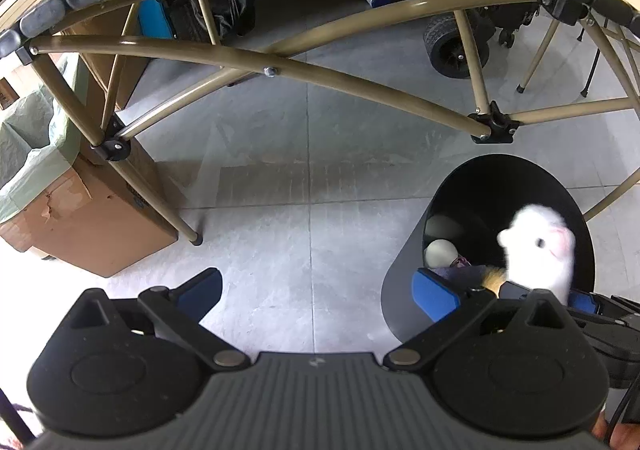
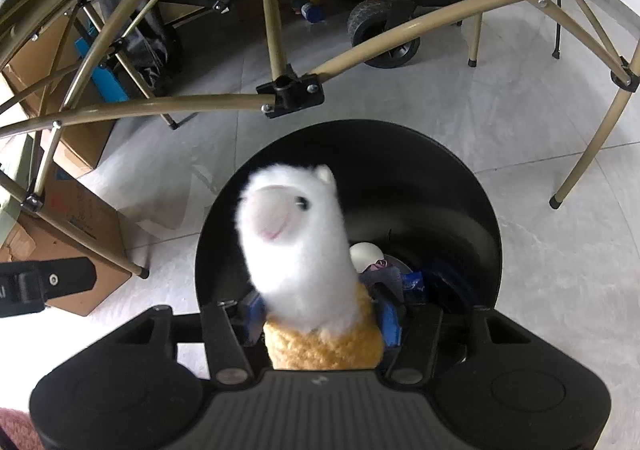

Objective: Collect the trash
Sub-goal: 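Move the right tool over the bin and open it to drop the llama plush, then raise both tools back up toward the table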

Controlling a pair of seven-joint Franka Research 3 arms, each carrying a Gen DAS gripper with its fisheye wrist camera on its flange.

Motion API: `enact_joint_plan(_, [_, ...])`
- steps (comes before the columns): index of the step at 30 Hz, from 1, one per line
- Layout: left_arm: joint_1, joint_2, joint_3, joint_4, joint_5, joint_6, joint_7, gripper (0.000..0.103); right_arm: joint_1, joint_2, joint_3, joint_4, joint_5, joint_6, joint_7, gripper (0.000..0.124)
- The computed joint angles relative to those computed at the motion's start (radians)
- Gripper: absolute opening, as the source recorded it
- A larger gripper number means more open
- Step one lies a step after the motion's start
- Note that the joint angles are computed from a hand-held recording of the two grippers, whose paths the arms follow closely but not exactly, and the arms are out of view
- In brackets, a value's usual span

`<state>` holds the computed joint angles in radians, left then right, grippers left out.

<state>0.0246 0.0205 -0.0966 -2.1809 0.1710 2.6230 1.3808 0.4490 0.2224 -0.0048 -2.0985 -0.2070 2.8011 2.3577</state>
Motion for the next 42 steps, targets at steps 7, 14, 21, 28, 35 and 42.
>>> enact_joint_plan(7, [-0.001,0.000,-0.001,0.002,-0.005,0.000,0.000,0.103,0.001,-0.016,-0.012,-0.009,-0.062,-0.004,0.039,0.093])
enact_joint_plan(14, [-0.004,0.001,-0.004,0.005,-0.005,0.000,-0.001,0.103,-0.010,-0.023,-0.003,-0.021,-0.051,0.009,0.017,0.103])
enact_joint_plan(21, [-0.006,0.003,-0.004,0.006,0.002,-0.001,-0.008,0.103,-0.008,-0.029,-0.008,-0.029,-0.075,0.016,0.037,0.103])
enact_joint_plan(28, [-0.008,0.002,-0.006,0.002,-0.002,0.004,-0.004,0.103,-0.009,-0.033,-0.007,-0.031,-0.089,0.016,0.043,0.103])
enact_joint_plan(35, [-0.009,-0.008,-0.006,-0.008,-0.018,0.014,0.009,0.103,-0.009,-0.042,-0.008,-0.038,-0.109,0.024,0.056,0.103])
enact_joint_plan(42, [-0.014,-0.044,-0.006,-0.033,-0.043,0.049,0.028,0.103,-0.009,-0.070,-0.011,-0.059,-0.161,0.040,0.101,0.103])
